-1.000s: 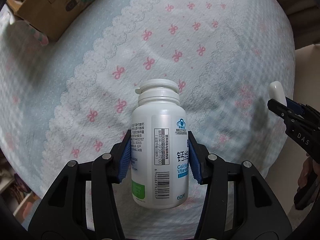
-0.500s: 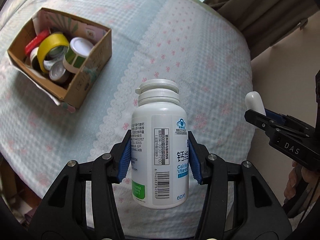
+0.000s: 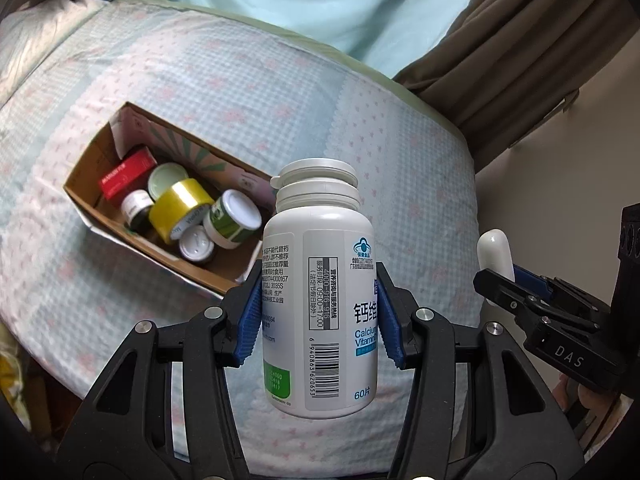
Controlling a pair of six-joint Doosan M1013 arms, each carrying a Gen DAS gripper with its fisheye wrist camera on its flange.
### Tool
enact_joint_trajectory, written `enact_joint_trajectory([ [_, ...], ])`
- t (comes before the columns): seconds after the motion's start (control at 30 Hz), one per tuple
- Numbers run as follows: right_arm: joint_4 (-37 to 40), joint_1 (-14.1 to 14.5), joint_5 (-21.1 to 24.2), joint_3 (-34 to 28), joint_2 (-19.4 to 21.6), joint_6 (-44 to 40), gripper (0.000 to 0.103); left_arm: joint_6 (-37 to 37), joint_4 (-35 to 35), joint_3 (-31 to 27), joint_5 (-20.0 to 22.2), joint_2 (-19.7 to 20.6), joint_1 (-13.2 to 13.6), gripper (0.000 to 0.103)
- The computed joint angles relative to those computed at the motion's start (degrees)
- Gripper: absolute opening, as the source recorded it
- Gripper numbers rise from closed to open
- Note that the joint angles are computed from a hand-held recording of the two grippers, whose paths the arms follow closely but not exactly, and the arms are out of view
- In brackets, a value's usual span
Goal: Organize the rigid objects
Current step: 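Carry the pill bottle and earbud case over the box with both tools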
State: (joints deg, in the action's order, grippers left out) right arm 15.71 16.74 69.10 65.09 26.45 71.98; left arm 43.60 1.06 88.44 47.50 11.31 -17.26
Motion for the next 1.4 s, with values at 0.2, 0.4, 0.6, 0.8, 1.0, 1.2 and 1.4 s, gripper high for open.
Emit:
enact_joint_trajectory([
  [0.2, -0.61, 4.90, -1.42, -2.13, 0.72, 10.06, 0.042, 15.03, -7.62, 1.17, 0.72, -1.93, 7.65, 0.047],
  [0.4, -3.11, 9.86, -0.98, -6.13, 3.54, 20.80, 0.042, 30.40, -14.77, 0.08, 4.73, -0.79, 15.54, 0.047],
  [0.6, -3.36, 12.97, 0.89, -10.48, 7.27, 29.42, 0.042, 39.96, -17.30, -1.80, 9.45, 2.13, 21.04, 0.047],
  [0.8, -3.36, 14.94, 4.83, -16.78, 12.50, 32.46, 0.042, 43.27, -17.19, -3.10, 11.93, 5.82, 23.98, 0.047],
  [1.0, -1.79, 15.30, 10.09, -24.39, 19.11, 33.05, 0.042, 43.80, -16.93, -4.70, 14.41, 10.09, 25.07, 0.047],
  [1.2, -0.62, 15.21, 15.46, -30.86, 25.11, 34.38, 0.042, 44.08, -16.94, -6.87, 17.56, 14.54, 25.08, 0.047],
  [1.4, -0.11, 14.56, 20.71, -36.64, 30.07, 34.99, 0.042, 42.24, -15.47, -10.25, 21.18, 18.70, 24.76, 0.047],
])
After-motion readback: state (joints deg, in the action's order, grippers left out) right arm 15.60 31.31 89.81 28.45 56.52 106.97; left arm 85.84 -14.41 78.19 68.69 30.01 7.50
